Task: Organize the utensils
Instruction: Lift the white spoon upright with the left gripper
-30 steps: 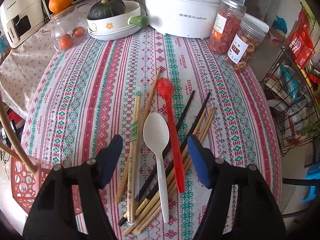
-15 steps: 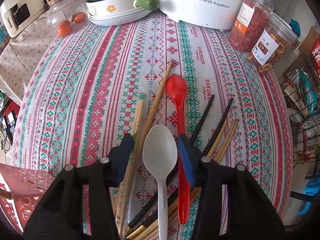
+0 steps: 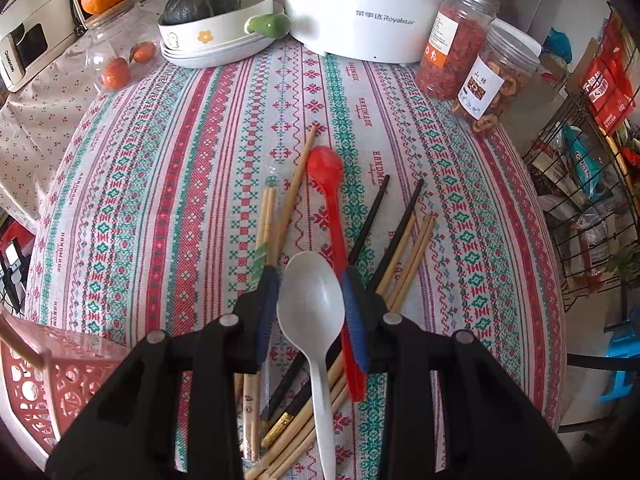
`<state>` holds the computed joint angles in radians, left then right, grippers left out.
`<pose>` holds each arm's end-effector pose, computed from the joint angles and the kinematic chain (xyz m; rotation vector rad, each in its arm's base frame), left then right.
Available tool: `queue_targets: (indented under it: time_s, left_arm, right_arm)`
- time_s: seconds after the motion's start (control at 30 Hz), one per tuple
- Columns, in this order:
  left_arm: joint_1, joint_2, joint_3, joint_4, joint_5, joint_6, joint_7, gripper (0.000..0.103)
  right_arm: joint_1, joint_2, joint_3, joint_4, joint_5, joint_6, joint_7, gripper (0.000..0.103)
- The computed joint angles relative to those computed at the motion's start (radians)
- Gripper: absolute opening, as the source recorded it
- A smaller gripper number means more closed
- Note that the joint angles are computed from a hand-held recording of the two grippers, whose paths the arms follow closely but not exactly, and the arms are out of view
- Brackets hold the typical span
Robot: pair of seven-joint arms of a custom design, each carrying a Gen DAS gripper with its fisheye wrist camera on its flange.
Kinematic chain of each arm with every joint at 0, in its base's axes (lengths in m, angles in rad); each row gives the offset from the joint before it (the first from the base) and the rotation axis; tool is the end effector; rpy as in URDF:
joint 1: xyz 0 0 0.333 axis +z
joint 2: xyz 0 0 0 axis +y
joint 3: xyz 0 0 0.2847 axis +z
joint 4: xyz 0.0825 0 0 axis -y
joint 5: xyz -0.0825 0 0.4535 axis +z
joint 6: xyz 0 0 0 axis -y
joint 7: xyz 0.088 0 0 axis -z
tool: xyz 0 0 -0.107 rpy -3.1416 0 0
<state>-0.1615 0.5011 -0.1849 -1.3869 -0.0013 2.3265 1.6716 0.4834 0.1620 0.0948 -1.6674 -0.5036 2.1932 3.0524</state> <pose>0.7517 -0.2439 0.4258 -1.5831 2.3989 -0.5893 0.6043 0.3697 0.5003 -1.1345 2.3942 -0.4667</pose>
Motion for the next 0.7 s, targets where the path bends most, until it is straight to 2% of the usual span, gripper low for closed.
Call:
queue_targets:
  time_s: [0.13, 0.23, 0.33, 0.43, 0.53, 0.7]
  left_arm:
    - [0.064, -0.125, -0.045, -0.143, -0.122, 0.080, 0.122, 0.035]
    - [0.106, -0.235, -0.069, -0.256, -0.248, 0.143, 0.262, 0.035]
    - [0.137, -0.322, -0.071, -0.326, -0.404, 0.162, 0.422, 0.035]
    - [0.148, -0.407, -0.046, -0.388, -0.551, 0.165, 0.577, 0.035]
    - [0.151, -0.483, -0.001, -0.439, -0.689, 0.141, 0.704, 0.035]
    - [0.159, -0.529, 0.077, -0.469, -0.900, 0.121, 0.861, 0.035]
  right_arm:
    - [0.002, 0.010, 0.000, 0.013, 0.000, -0.010, -0.006, 0.103]
    - [0.007, 0.027, 0.000, 0.035, 0.004, -0.020, -0.018, 0.103]
    - [0.015, 0.060, -0.002, 0.077, 0.010, -0.039, -0.043, 0.103]
    - [0.022, 0.092, -0.007, 0.111, 0.024, -0.038, -0.077, 0.103]
    - [0.016, 0.116, -0.010, 0.122, 0.071, 0.019, -0.117, 0.103]
    - [0.026, 0.224, -0.023, 0.244, 0.129, 0.047, -0.187, 0.103]
